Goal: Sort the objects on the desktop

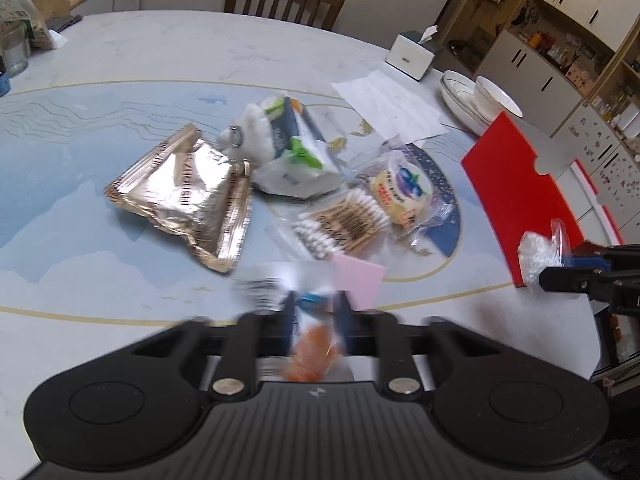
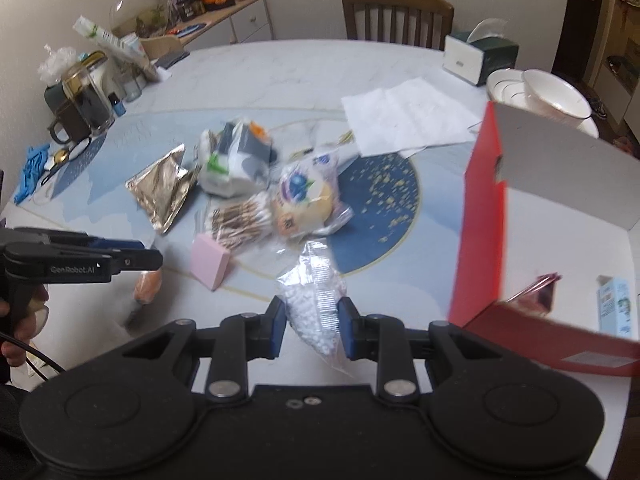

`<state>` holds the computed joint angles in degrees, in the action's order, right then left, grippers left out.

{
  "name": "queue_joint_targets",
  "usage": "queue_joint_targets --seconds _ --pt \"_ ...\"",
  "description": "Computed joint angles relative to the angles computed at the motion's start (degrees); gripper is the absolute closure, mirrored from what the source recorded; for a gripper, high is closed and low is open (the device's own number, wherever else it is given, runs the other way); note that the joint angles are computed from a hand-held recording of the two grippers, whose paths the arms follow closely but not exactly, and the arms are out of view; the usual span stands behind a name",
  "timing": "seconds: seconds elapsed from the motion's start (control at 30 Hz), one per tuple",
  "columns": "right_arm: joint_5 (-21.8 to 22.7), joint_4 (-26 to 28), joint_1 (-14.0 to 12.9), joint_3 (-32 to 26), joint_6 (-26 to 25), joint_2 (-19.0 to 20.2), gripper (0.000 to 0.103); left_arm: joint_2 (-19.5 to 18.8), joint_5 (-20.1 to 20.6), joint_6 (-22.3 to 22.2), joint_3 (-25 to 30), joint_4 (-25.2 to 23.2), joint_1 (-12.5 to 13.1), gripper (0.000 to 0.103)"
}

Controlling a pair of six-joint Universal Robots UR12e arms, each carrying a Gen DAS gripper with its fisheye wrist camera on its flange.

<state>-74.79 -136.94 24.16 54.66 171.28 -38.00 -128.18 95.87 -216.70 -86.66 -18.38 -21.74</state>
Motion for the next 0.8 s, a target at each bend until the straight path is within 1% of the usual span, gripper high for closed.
queue_joint_targets --seconds 0.1,0.23,0.27,0.3,0.33,0.37,0.4,0.47,0.57,0.63,0.8 --pt "-0.11 -0.57 -0.55 0.0 -0.3 -0.18 0.076 -0.73 0.15 -0.22 1.88 -4.0 -0.15 0.089" --pt "0.35 -0.67 -1.3 -0.13 -0.43 -0.22 0.076 -0.59 0.22 -0.77 1.7 -3.29 -0.42 0.088" --pt "0.58 -0.65 -1.45 -0.17 -0.48 -0.19 0.076 -0.45 1.1 -0.98 1.81 -3.79 -0.64 0.084" --pt "0.85 -0.62 -1.6 -0.21 -0.57 -0.14 0.076 -0.34 2.36 -1.52 2.07 -4.87 -0.87 0.078" --pt "1.15 -0.58 -1.73 -0.3 -0.63 -0.05 0.076 -0.25 3.6 -2.3 2.31 -6.0 -1.04 0.059" --pt "1.53 -0.56 -1.84 -0.27 -0.72 -0.02 0.076 -0.15 4.68 -3.42 2.29 -6.34 -1.12 0.035" --pt "1.94 -0.52 -1.95 -0.25 -0.85 0.02 0.076 -0.07 5.6 -4.66 2.19 -6.32 -1.18 0.029" --pt "2.65 -0.29 -2.18 -0.43 -1.32 0.17 0.076 -0.15 6.89 -7.17 2.53 -7.55 -1.16 0.027" --pt "3.56 0.09 -2.48 -0.95 -2.13 0.51 0.076 -0.96 9.17 -10.57 4.44 -12.28 -1.29 0.027" --pt "4.15 0.25 -2.69 -1.3 -2.6 0.73 0.076 -1.77 10.64 -11.45 6.02 -15.36 -1.45 0.027" --pt "4.78 0.73 -3.2 -1.89 -3.84 0.99 0.076 -3.25 11.7 -13.23 8.4 -19.39 -1.62 0.027"
